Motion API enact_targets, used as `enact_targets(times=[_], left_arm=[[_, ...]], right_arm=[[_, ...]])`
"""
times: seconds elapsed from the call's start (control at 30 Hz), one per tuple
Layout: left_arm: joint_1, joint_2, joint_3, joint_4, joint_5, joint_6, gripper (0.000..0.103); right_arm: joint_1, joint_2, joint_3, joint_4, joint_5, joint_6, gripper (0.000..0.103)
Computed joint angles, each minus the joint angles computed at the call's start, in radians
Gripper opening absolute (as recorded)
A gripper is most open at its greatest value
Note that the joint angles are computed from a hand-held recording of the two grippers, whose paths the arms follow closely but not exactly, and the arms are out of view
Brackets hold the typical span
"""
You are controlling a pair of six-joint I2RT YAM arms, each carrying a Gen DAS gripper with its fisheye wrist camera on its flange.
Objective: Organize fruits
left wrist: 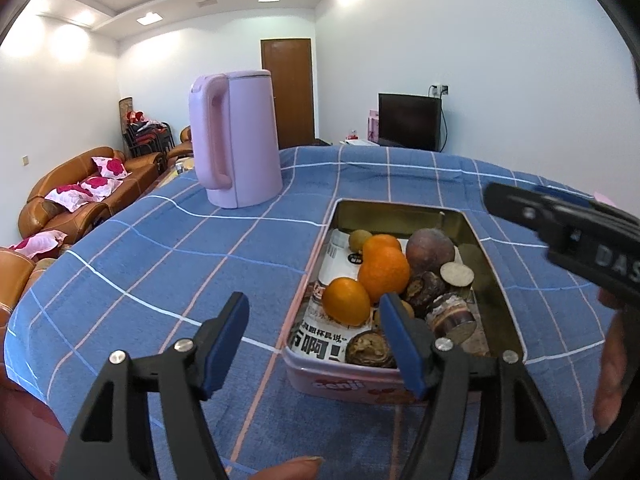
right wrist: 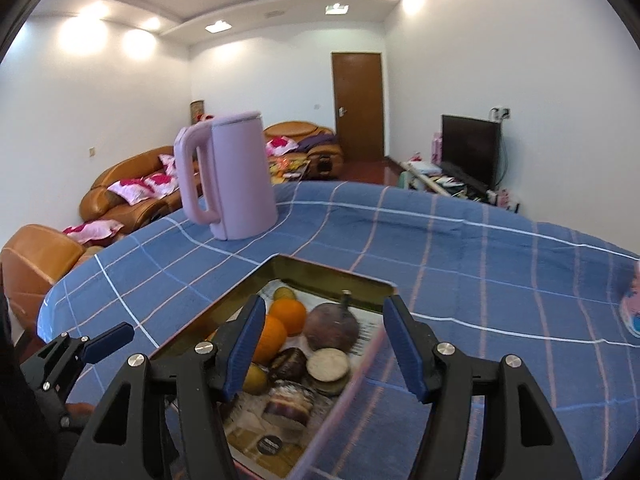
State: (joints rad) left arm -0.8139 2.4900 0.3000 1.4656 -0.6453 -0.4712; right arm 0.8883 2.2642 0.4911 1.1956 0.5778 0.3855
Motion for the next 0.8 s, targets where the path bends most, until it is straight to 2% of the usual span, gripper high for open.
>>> enact_targets(times=[0.1, 0.23, 0.37, 0.8], left_arm=[[-0.02, -0.006, -0.013, 0.01, -0.02, -0.009, 0.074], [-0.043, -0.024, -0.031, 0.017, -0.041, -0.018, 0.075], [-0.049, -0.039, -0.04, 0.02, -0.049, -0.019, 0.081], [-0.083, -0.078, -0.058, 0.005, -0.079, -0.03, 0.081]], right_arm=[[0.023, -0.006, -0.05, 0.045, 0.05, 0.031, 0.064], [0.059, -0.023, -0.09, 0.049, 0.121, 0.056, 0.064], [0.092, -0.034, -0.126, 0.07, 0.165, 0.075, 0.064], [0.154, -0.05, -0.176, 0.097, 0.246, 0.108, 0.065]])
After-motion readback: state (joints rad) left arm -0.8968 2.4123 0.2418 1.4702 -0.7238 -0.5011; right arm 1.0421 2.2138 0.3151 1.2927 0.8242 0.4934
